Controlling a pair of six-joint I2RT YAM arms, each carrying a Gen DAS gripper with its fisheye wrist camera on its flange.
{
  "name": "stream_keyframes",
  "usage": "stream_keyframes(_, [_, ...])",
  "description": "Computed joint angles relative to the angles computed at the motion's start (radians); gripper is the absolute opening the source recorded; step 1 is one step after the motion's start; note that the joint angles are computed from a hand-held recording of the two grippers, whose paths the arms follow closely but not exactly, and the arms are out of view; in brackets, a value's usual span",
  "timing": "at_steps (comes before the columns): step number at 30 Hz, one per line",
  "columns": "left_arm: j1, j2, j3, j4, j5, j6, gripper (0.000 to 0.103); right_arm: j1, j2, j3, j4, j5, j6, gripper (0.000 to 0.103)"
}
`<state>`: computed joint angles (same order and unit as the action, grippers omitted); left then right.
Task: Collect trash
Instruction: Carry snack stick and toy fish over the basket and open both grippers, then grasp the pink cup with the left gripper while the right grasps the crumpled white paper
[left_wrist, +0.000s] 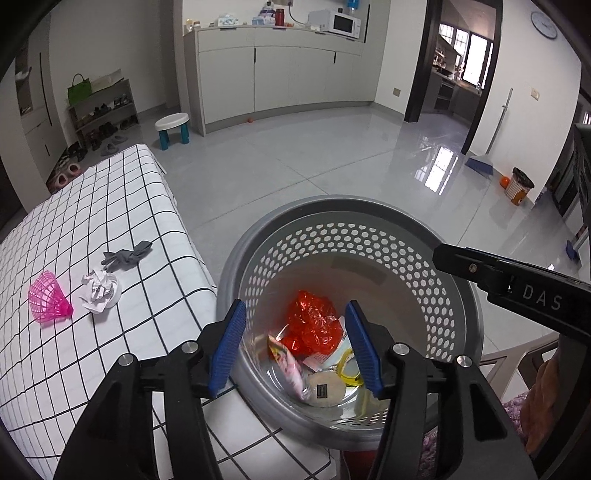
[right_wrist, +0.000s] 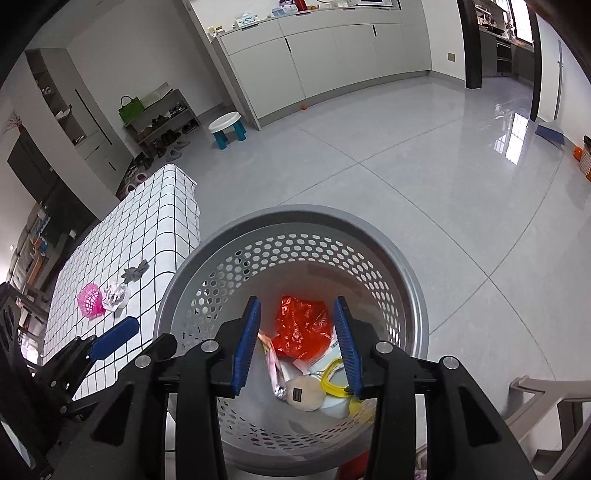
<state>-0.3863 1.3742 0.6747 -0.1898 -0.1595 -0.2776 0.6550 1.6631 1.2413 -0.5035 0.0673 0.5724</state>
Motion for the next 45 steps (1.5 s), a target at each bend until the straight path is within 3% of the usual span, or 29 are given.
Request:
stream_keyframes(4, [0.015,-0.024,-0.014,-0.001,0.0,0.001,0.063,0.007,0.009,0.008,0.001,0.006,0.0,0.045])
stream_keyframes(7, [0.024,-0.037,-0.021,-0.003,-0.001,-0.004,0.068,0.014,0.008,0.005,0.012,0.024,0.0,0.055])
stream_keyframes(9, [0.032,-0.051,-0.027,-0.006,-0.003,-0.005,0.074,0.019,0.009,0.004,0.021,0.036,-0.002,0.063])
stream_keyframes(12, [0.046,-0.082,-0.037,-0.015,-0.014,-0.017,0.091,0.032,0.009,0.001,0.031,0.047,-0.006,0.067])
stream_keyframes(22, [0.147,-0.224,-0.082,-0.061,-0.005,-0.018,0.095,0.111,0.049,0.039,0.046,0.105,-0.052,0.078])
stream_keyframes(31, [0.346,-0.395,-0.119,-0.146,0.009,0.117,0.097,0.216,0.138,0.144,0.048,0.15,-0.109,0.079])
stream_keyframes(37, [0.585,-0.426,-0.132,-0.156,0.084,0.242,0.097,0.275,0.28,0.322,0.001,0.12,-0.148,0.08])
stream_keyframes(45, [0.83,-0.333,-0.167,-0.034,0.161,0.334,0.097,0.337,0.526,0.65,-0.147,0.105,-0.209,0.08])
